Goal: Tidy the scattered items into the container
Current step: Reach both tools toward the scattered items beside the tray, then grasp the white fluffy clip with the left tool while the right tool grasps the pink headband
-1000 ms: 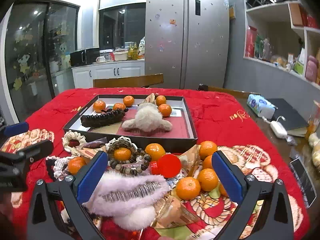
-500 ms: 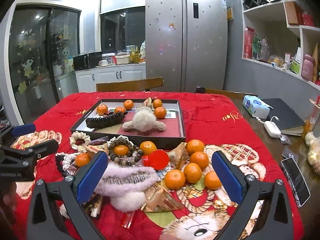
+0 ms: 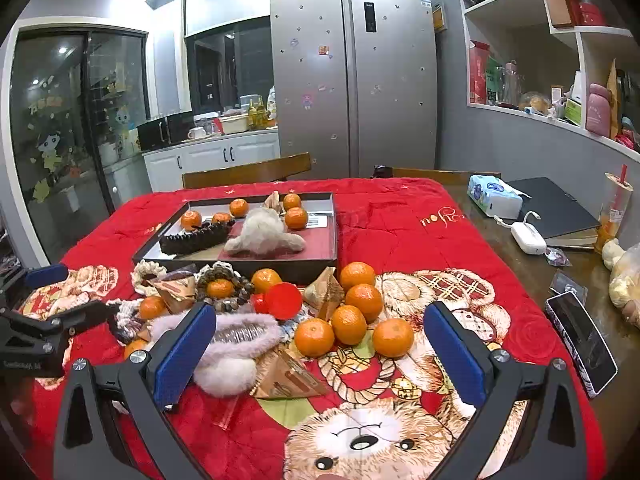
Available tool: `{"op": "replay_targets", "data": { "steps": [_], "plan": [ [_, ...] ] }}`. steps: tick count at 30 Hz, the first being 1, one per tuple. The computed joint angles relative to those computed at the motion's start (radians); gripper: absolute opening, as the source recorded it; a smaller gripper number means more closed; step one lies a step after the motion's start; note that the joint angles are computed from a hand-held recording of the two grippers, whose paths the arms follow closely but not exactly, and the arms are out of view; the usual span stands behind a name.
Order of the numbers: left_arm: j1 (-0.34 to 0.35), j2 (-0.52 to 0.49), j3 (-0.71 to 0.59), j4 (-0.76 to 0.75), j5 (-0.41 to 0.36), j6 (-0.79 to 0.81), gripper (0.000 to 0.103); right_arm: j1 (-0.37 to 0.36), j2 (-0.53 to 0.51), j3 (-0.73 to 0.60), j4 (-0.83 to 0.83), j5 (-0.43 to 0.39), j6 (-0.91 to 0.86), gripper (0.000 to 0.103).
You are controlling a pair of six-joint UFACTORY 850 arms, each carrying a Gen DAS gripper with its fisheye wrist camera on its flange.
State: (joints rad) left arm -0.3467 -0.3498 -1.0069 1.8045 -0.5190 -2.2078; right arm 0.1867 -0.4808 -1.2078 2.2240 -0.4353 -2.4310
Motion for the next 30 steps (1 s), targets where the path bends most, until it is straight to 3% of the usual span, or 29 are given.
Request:
{"op": "replay_targets", "data": {
  "steps": [8, 14, 18, 22, 26, 28, 30],
  "plan": [
    [-0.009, -0.039, 0.004, 0.002, 0.065, 0.009, 0.103, -0.003, -0.044, -0.034, -0.236, -0.046, 0.155, 0.103],
    [0.009, -0.071, 0.001, 0.045, 0.161, -0.010, 0.103, 0.000, -0.099, -0.095, -0.458, -0.107, 0.381, 0.103],
    [0.021, -0.083, 0.003, 0.182, 0.221, -0.122, 0.103, -0.001, -0.123, -0.111, -0.481, -0.150, 0.415, 0.103],
    [0.023, -0.104, -0.011, 0.206, 0.262, -0.108, 0.103, -0.002, -0.140, -0.128, -0.534, -0.198, 0.438, 0.102],
    [0.037, -0.124, -0.029, 0.233, 0.327, -0.125, 0.099, 0.006, -0.146, -0.132, -0.581, -0.212, 0.432, 0.085],
    [0.041, -0.139, -0.042, 0.159, 0.344, -0.050, 0.093, 0.009, -0.150, -0.135, -0.604, -0.220, 0.442, 0.065],
    [0.042, -0.149, -0.047, 0.143, 0.344, -0.030, 0.092, 0.008, -0.156, -0.143, -0.635, -0.240, 0.464, 0.057]
  ]
}}
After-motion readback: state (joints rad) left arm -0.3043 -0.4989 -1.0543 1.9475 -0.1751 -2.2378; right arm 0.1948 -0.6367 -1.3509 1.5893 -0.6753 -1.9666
